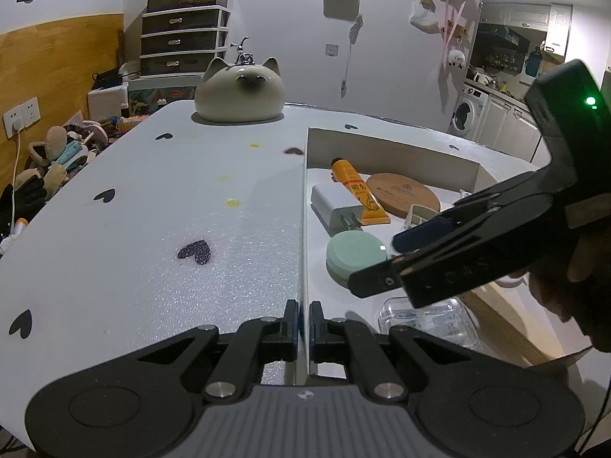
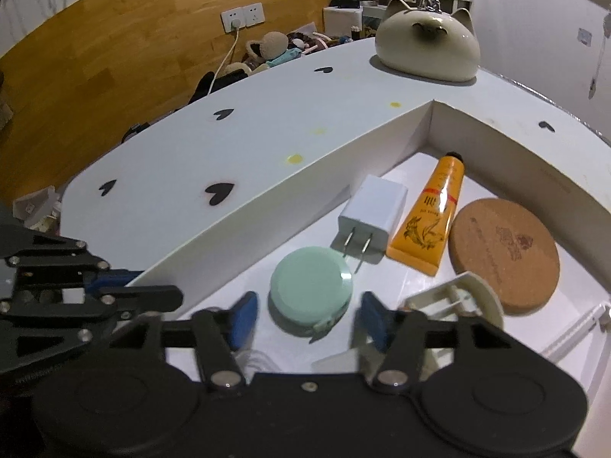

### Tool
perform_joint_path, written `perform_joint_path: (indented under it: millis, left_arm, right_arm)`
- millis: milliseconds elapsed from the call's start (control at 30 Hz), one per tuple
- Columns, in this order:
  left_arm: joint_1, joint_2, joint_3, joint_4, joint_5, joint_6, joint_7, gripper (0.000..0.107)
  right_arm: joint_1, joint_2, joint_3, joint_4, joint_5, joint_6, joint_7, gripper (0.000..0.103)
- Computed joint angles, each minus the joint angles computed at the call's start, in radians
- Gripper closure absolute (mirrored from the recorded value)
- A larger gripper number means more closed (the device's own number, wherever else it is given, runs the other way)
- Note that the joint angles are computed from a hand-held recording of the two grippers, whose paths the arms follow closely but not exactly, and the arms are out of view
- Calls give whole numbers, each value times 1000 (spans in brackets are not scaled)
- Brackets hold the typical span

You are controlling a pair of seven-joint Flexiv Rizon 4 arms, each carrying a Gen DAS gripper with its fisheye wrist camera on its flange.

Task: Organize rigid objects
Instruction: 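Carry the mint-green case with the right tool into the tray and release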

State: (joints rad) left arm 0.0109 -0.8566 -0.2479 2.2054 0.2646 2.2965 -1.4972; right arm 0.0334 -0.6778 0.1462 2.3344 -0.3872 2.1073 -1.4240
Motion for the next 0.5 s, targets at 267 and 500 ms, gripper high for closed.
perform_joint_path:
  millis: [267,500]
  left_arm:
    - [0,-1,1,0,1,1,-3,102]
    - [0,-1,1,0,2,1,-2,102]
  right_arm:
    - [62,63,-32,80,129,90,-11,23]
    - [180,118,-80,175,370,245,-32,13]
